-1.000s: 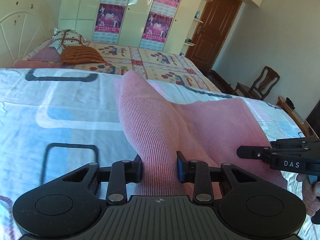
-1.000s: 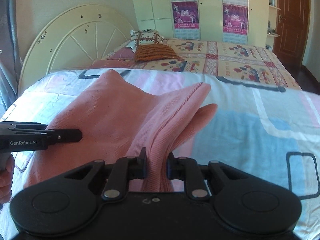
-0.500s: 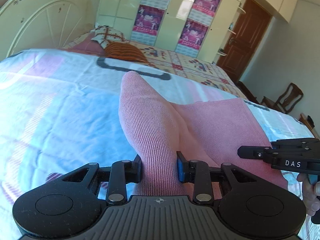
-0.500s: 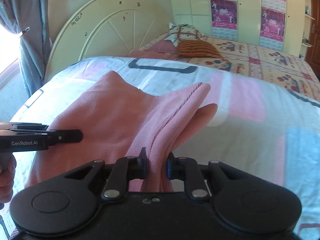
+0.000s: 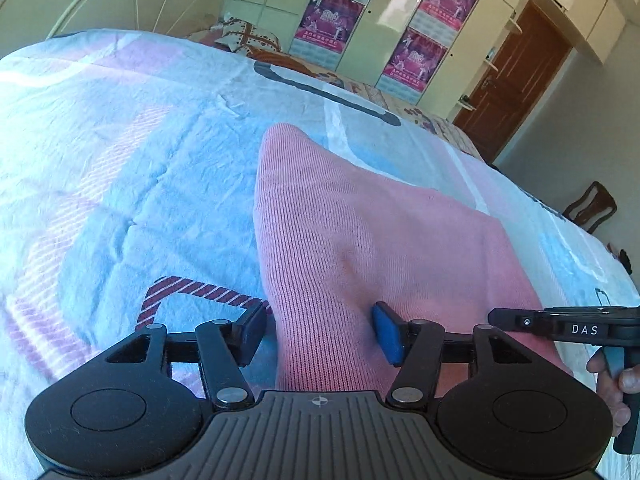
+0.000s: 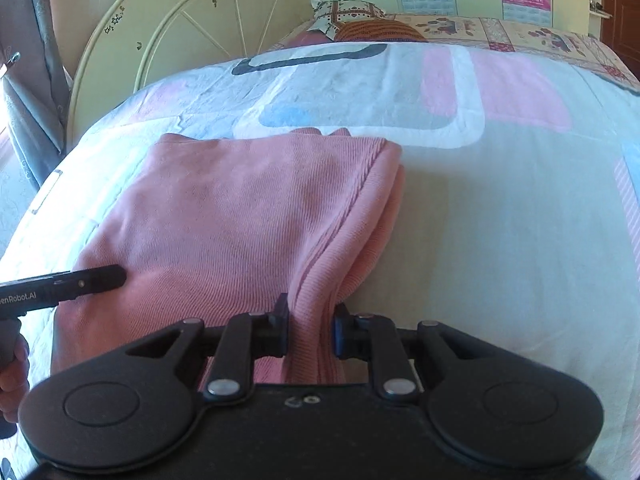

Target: Fold small clothes

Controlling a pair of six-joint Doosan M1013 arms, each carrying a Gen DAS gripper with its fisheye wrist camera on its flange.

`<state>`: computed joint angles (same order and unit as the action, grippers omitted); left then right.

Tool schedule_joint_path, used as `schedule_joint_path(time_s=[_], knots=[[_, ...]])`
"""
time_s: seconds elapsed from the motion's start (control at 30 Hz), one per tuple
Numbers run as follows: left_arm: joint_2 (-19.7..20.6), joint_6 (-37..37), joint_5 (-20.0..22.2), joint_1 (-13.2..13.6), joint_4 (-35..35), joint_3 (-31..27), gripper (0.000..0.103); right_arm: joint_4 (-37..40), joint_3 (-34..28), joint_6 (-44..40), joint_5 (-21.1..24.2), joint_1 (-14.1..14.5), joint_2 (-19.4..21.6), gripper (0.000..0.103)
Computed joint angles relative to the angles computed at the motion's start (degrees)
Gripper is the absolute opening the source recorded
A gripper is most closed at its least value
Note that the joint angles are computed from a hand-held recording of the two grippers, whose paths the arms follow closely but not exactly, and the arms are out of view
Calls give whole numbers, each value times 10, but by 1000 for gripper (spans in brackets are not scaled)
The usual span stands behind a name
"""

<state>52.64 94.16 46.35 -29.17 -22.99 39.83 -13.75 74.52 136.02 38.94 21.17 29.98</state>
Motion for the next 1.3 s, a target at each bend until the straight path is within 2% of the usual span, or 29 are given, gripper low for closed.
schedule_joint_path(time_s=[0.07, 0.1, 0.13, 0.2, 0.23, 0.27, 0.33, 0.37, 0.4, 0.43, 0.47, 0.5, 0.53, 0.6, 0.63, 0.73, 0.8, 0.9, 1.0, 1.1, 1.17, 1.23, 1.3], knots=[[-9, 2, -17, -2, 17, 9, 58, -12, -1, 7, 5, 1, -3, 26], [-17, 3, -37, -1, 25, 21, 58, -35, -2, 23, 14, 4, -6, 38], [-22, 2, -51, -1, 29, 27, 58, -77, 1, 52, 14, 8, -11, 41], [-25, 7, -76, 2, 25, 26, 58, -118, 11, 79, -10, 7, -21, 35], [-19, 22, -77, 3, 14, 14, 57, -121, 7, 81, -11, 4, -20, 25], [-11, 41, -69, 3, -1, -2, 46, -118, 1, 73, -13, 1, -17, 19], [17, 60, -28, 1, -17, -58, 38, -89, -17, 30, -9, -4, -6, 9], [31, 63, -8, -1, -12, -84, 38, -77, -27, 5, -2, -5, 2, 9], [54, 48, 35, -4, 6, -128, 38, -73, -42, -20, 21, -5, 13, 7], [77, 34, 81, -6, 14, -171, 38, -81, -58, -36, 56, -2, 25, 0], [89, 24, 103, -9, 24, -191, 38, -91, -72, -44, 90, -1, 37, 0], [88, 25, 102, -10, 28, -186, 38, -112, -71, -35, 94, 1, 39, 0], [75, 32, 82, -11, 24, -160, 38, -120, -74, -30, 100, 2, 42, 0], [60, 42, 68, -9, 10, -136, 38, -130, -81, -33, 118, 5, 43, 0], [38, 60, 42, -7, -6, -96, 38, -138, -77, -24, 119, 8, 39, 3], [-19, 107, -26, -5, -32, 12, 38, -137, -39, -6, 77, 14, 7, 6], [-49, 136, -56, -3, -71, 69, 38, -121, -13, -22, 45, 22, -14, 8], [-87, 162, -95, -4, -89, 142, 38, -96, 5, -65, 35, 38, -28, 8], [-110, 165, -118, -3, -100, 180, 38, -95, 9, -90, 56, 50, -28, 9], [-115, 136, -115, -5, -72, 191, 38, -92, 14, -103, 67, 54, -30, 9], [-113, 92, -101, -12, -5, 190, 25, -109, 11, -100, 89, 58, -24, 4], [-119, 69, -107, -23, 76, 204, 23, -130, 16, -88, 93, 60, -24, 2], [-126, 48, -115, -29, 104, 217, 23, -144, 15, -86, 97, 62, -21, 1]])
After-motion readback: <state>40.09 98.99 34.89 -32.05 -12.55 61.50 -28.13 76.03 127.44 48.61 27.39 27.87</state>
